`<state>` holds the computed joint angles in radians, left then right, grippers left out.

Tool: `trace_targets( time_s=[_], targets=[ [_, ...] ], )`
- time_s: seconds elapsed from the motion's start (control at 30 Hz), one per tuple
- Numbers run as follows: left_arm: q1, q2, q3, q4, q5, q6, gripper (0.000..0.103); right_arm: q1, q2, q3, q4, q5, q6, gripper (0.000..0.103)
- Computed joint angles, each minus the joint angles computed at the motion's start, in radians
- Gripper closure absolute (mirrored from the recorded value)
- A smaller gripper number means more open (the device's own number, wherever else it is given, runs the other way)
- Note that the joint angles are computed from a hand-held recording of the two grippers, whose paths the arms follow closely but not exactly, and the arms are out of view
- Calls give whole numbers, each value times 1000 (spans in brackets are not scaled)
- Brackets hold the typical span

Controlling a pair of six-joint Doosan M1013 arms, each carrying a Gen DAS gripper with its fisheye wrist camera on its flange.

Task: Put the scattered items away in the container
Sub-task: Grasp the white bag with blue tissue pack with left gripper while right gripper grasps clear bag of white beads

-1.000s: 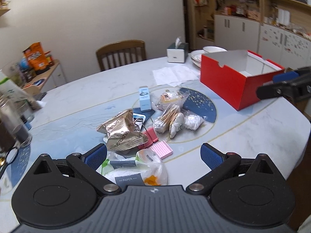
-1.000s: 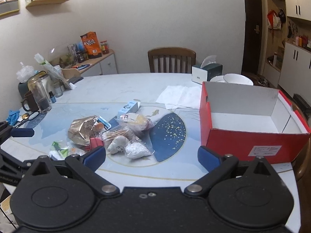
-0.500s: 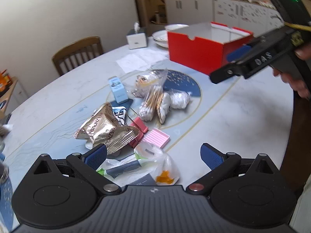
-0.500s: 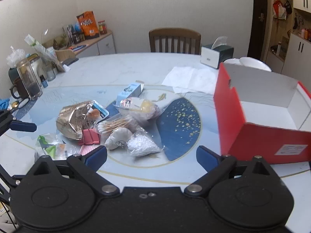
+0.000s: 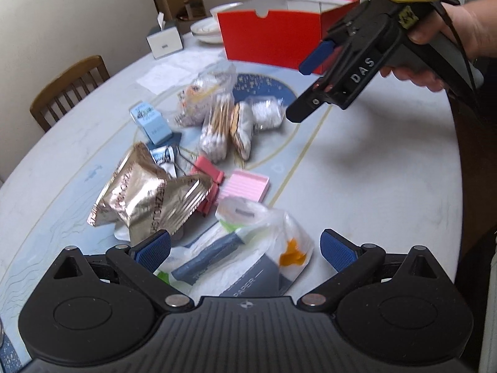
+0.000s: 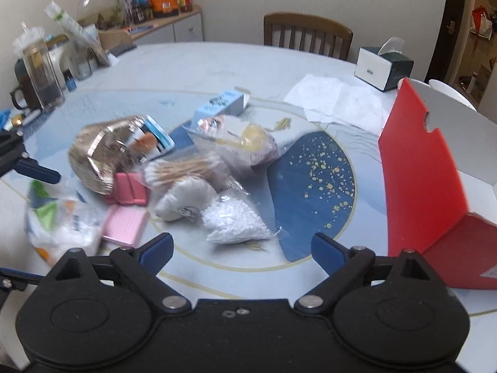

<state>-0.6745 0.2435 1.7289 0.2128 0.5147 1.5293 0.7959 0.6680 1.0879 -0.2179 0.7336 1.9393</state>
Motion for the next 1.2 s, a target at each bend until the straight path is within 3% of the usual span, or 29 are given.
trace_targets(
  time_s=[0.4, 0.53, 0.67, 0.87, 0.93, 1.2],
  targets=[
    [24, 10, 10, -78, -6, 46, 1, -4, 61, -87, 24, 51, -63, 19],
    [32, 5, 16, -127, -16, 54, 6, -4, 74, -109, 38, 62, -96, 21],
    [39, 5, 17, -164, -8, 53, 20, -5, 86, -128, 61, 81, -122, 30],
    [48, -5, 32, -186, -35, 11, 27, -2, 94, -146, 62, 108, -117, 43],
    [46, -7, 35, -171, -37, -15, 31, -2, 94, -149, 63, 118, -111, 51],
    [29, -14, 41, -57, -32, -166, 46, 4, 74, -121, 15, 123, -4, 64]
  ],
)
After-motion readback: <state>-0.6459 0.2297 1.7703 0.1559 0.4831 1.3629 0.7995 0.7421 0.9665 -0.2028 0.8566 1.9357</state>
